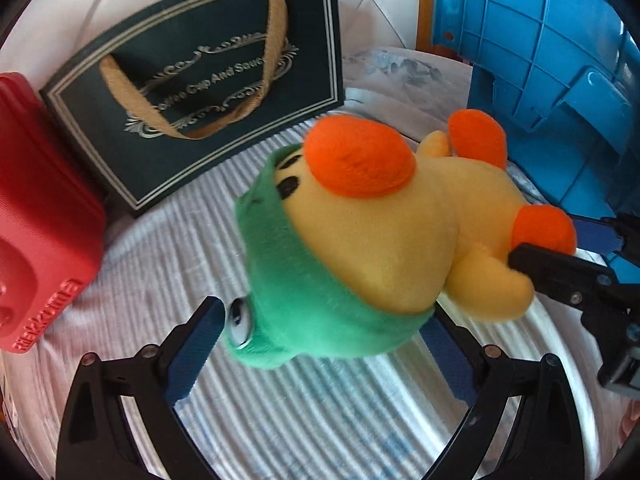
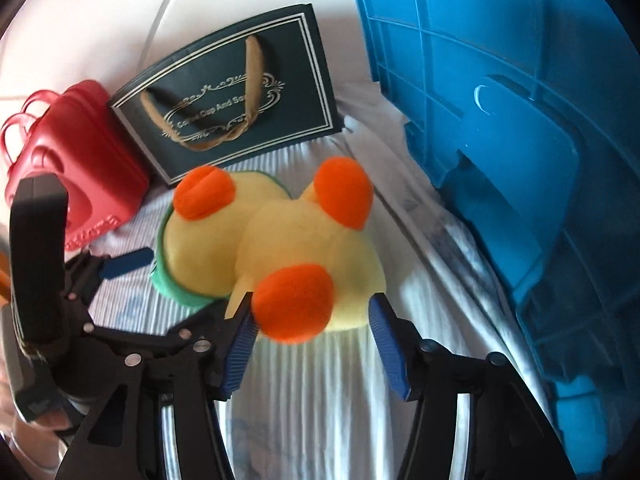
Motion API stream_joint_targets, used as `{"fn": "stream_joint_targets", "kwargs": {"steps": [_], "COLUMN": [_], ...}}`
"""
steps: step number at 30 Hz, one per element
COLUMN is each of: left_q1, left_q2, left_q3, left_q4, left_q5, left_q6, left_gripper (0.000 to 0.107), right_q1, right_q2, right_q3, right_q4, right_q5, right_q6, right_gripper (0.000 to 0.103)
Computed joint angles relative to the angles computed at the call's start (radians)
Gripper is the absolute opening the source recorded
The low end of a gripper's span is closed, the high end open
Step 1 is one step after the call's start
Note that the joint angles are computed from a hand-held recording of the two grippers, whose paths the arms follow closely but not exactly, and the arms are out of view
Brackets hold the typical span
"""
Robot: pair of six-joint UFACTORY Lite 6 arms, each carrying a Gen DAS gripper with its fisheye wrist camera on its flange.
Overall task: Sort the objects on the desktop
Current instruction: 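Close both tools on the green-hooded yellow duck plush and lift it, then carry the duck plush with both tools into the crate, release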
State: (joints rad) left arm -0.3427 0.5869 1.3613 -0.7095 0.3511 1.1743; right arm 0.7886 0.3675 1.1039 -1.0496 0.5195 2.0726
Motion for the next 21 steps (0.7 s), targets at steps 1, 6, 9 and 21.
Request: {"fn": "stream_joint_targets", "kwargs": {"steps": [1, 6, 9, 21], "left_q1": [-0.004, 0.001, 0.026, 0.2], "left_q2": [0.0, -0.062, -0.149, -0.716], "left_q3": [-0.002, -0.058, -0.126, -0.314], "left_q4": [-0.026, -0.148, -0.173, -0.173], "left_q5": [0.002, 0.014, 0.034, 0.272], "left_q6": [0.022, 0.146, 0.151, 0.078], "left_gripper": [0.096, 0.068, 0.068, 0.068], "right_q1": [-0.013, 0.0, 0.035, 0.33], "right_q2": [0.008, 0.017, -0.023, -0.187], "right_q3": [0.007, 0.054, 0.056, 0.292], "right_q4": [-0.001, 0.09, 0.106, 0.145], "right_q5": [-0.016, 0.008, 0.062, 0.501], "right_q6": [-0.018, -0.158, -0.182, -0.325], "right_gripper": [0.039, 0.03, 0.03, 0.03]}}
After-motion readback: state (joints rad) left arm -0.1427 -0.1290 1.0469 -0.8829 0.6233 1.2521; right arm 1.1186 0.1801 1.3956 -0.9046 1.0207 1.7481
